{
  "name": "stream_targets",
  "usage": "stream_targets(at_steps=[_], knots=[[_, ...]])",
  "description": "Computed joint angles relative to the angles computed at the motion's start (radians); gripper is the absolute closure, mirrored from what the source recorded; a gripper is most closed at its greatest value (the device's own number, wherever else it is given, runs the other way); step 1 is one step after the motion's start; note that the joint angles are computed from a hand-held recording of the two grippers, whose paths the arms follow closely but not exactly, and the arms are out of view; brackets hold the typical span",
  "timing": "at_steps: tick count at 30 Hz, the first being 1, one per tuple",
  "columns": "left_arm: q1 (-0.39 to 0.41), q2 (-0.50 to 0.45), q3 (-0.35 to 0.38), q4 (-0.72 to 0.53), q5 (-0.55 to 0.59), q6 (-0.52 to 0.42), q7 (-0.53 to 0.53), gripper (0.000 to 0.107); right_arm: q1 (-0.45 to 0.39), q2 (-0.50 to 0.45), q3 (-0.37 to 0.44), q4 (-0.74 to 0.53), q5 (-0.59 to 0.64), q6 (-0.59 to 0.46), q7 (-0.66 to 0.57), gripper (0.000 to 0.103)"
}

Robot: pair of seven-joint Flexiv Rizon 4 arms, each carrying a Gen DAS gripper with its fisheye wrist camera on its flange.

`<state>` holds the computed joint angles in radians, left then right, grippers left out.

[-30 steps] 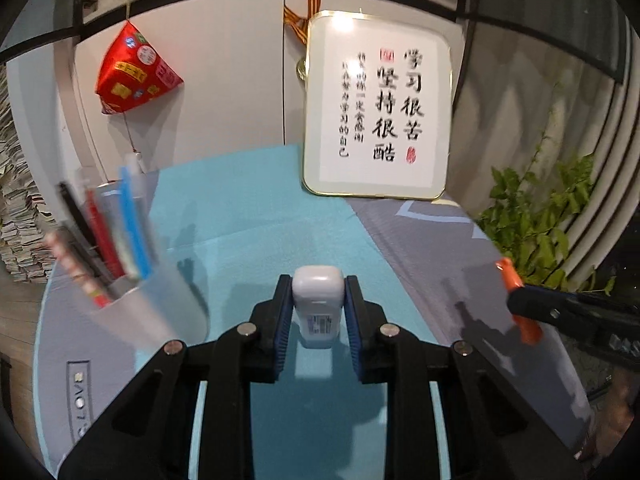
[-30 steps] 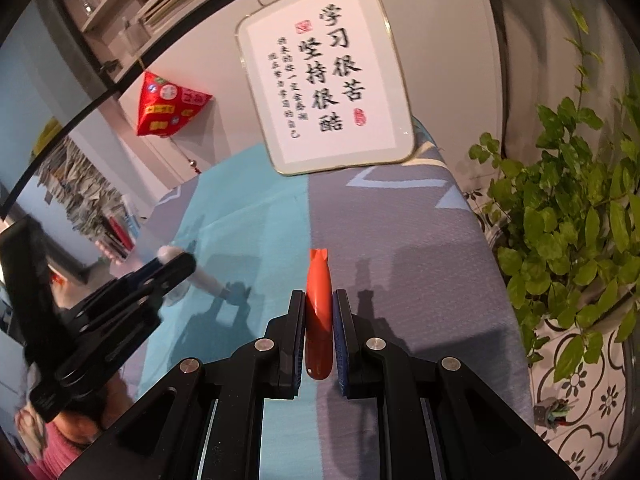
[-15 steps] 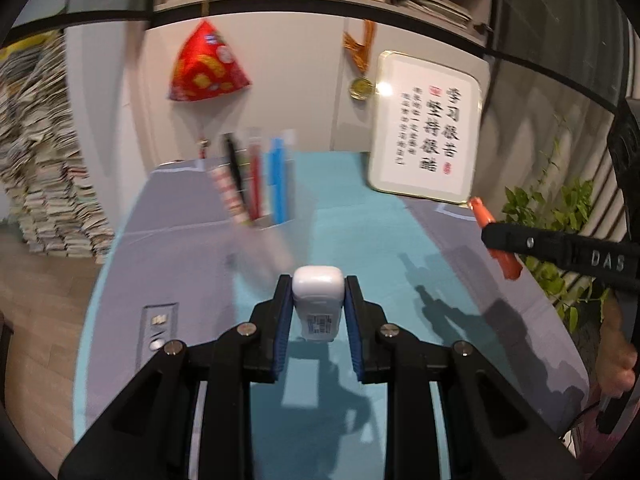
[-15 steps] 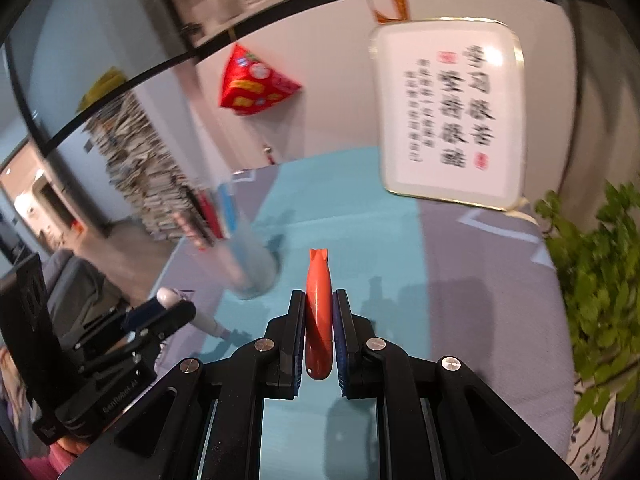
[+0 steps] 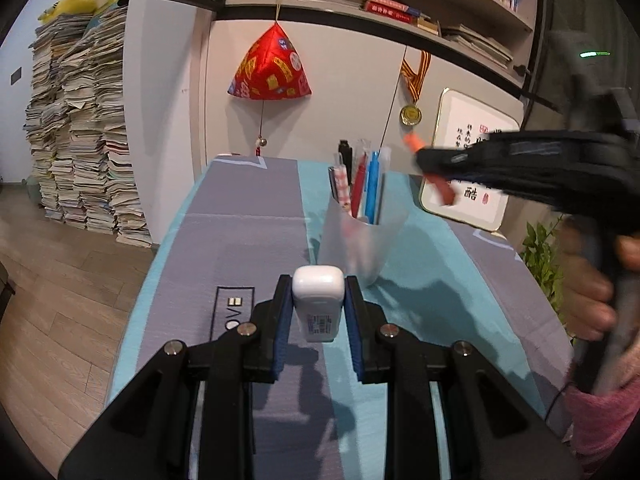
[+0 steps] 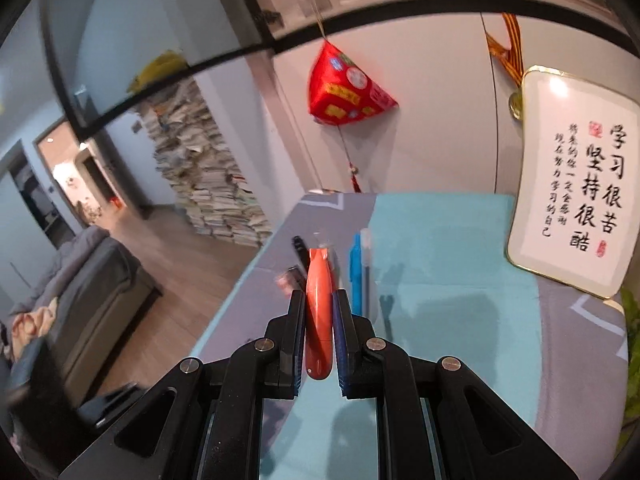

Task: Organize stationery
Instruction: 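Carry the orange marker into the frosted cup and open the right tool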

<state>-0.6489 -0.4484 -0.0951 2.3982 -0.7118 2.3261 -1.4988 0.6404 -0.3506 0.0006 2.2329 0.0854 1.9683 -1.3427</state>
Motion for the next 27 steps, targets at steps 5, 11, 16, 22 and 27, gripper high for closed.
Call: stream_targets(at_steps=[5,11,16,22,27], knots=[[0.041,0.01,0.0,0.029,0.057,0.019,-0.054,0.083,-0.016,-0.075,-0.003,-0.071,-0.017,-0.031,0.042,0.089],[0.078,0.008,0.004,0.036,0.121,0.014,-0.097,0.083,0.059,-0.111,-0.084,-0.092,0.016,-0.012,0.048,0.089],[0.092,0.004,0.007,0.032,0.154,0.008,-0.113,0.083,0.119,-0.126,-0.147,-0.098,0.045,-0.016,0.026,0.089],[0.101,0.004,0.011,0.031,0.176,0.0,-0.129,0.083,0.126,-0.132,-0.156,-0.097,0.054,-0.013,0.011,0.089],[0.099,0.002,0.013,0.022,0.174,-0.016,-0.13,0.083,0.12,-0.128,-0.154,-0.093,0.062,-0.007,0.007,0.089]])
